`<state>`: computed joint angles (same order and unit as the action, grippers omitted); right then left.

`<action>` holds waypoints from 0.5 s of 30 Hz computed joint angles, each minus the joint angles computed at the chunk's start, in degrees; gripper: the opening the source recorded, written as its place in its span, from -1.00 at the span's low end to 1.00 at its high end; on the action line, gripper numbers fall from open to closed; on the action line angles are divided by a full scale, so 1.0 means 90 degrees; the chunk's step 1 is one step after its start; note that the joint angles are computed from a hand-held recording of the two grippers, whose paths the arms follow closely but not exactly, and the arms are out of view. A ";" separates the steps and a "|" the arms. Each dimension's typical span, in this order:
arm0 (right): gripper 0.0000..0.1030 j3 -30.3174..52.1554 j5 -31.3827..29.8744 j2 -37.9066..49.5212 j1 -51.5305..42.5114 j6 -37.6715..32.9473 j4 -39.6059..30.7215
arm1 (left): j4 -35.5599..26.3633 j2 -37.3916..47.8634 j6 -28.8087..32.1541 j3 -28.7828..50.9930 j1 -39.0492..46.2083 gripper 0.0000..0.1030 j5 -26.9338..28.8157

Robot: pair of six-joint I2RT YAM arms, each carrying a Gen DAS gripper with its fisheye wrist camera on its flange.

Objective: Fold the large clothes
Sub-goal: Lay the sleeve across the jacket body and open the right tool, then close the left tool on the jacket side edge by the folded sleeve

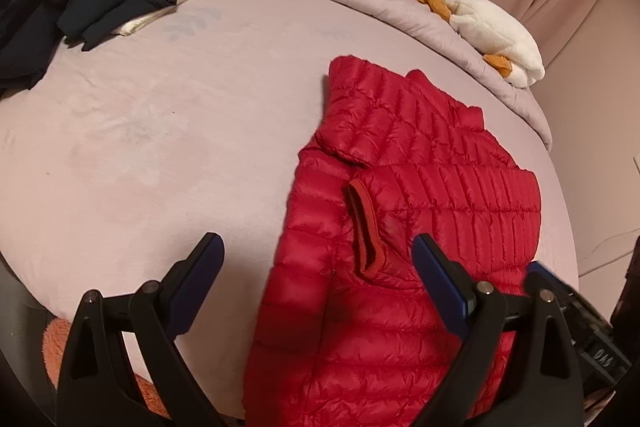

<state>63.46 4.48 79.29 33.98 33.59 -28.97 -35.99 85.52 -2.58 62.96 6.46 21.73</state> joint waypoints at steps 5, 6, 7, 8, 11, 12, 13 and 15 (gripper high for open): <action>0.24 -0.0480 0.0499 -0.0450 -0.0394 0.0420 -0.0120 | 0.0132 0.0232 -0.0079 -0.0027 -0.0254 0.85 0.0128; 0.24 -0.0545 0.0538 -0.0518 -0.0454 0.0477 -0.0150 | 0.0161 0.0290 -0.0097 -0.0026 -0.0303 0.85 0.0167; 0.24 -0.0704 0.0619 -0.0636 -0.0552 0.0589 -0.0167 | 0.0192 0.0356 -0.0110 -0.0027 -0.0359 0.85 0.0221; 0.24 -0.0791 0.0669 -0.0717 -0.0607 0.0648 -0.0199 | 0.0239 0.0432 -0.0113 -0.0029 -0.0406 0.85 0.0307; 0.24 -0.1086 0.0794 -0.1043 -0.0814 0.0844 -0.0364 | 0.0377 0.0662 -0.0175 -0.0023 -0.0575 0.83 0.0390; 0.25 -0.1199 0.0826 -0.1178 -0.0895 0.0961 -0.0425 | 0.0426 0.0718 -0.0204 -0.0033 -0.0611 0.81 0.0397; 0.25 -0.1276 0.0829 -0.1290 -0.0939 0.1021 -0.0472 | 0.0476 0.0788 -0.0250 -0.0034 -0.0660 0.78 0.0414; 0.25 -0.1531 0.0793 -0.1535 -0.1116 0.1207 -0.0512 | 0.0603 0.0954 -0.0349 -0.0037 -0.0756 0.69 0.0510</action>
<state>49.68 11.62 65.48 23.93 44.45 -33.57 -30.57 94.10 -5.72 62.63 -0.34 26.32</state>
